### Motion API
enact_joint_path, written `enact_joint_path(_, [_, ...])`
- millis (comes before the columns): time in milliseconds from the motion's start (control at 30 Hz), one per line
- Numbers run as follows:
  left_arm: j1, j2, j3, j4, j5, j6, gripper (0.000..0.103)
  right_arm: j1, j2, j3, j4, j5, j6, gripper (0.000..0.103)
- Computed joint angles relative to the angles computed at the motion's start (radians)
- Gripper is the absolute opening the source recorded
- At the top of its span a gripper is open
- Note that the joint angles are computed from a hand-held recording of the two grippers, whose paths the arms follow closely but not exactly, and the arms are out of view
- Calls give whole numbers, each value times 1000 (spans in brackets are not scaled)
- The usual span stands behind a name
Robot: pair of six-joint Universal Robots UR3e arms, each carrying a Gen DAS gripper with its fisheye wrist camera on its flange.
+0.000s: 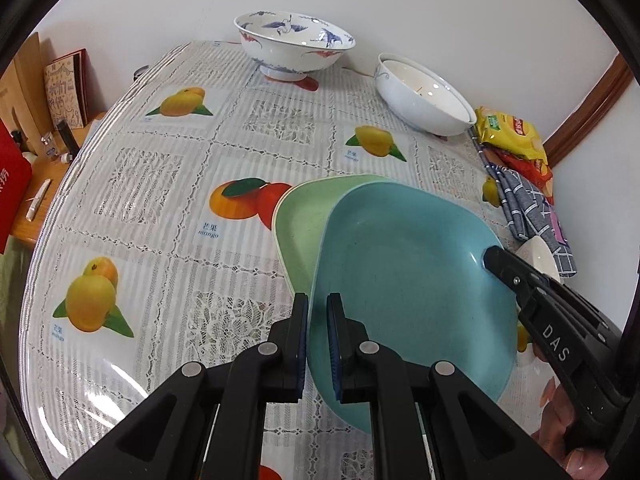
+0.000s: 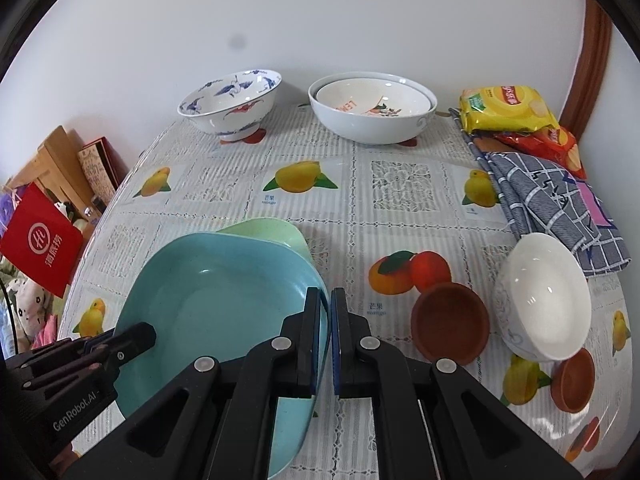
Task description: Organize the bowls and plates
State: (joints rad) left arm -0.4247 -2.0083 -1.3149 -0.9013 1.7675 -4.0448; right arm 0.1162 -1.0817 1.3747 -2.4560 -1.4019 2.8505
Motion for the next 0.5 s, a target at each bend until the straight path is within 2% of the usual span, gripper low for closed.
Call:
enact_joint_path(200, [28, -20, 15, -10, -7, -1, 10, 32, 101, -141, 43, -18, -5, 6])
enact_joint_path(500, [57, -51, 28, -12, -30, 6, 10, 41, 247, -342, 126, 20, -28, 8])
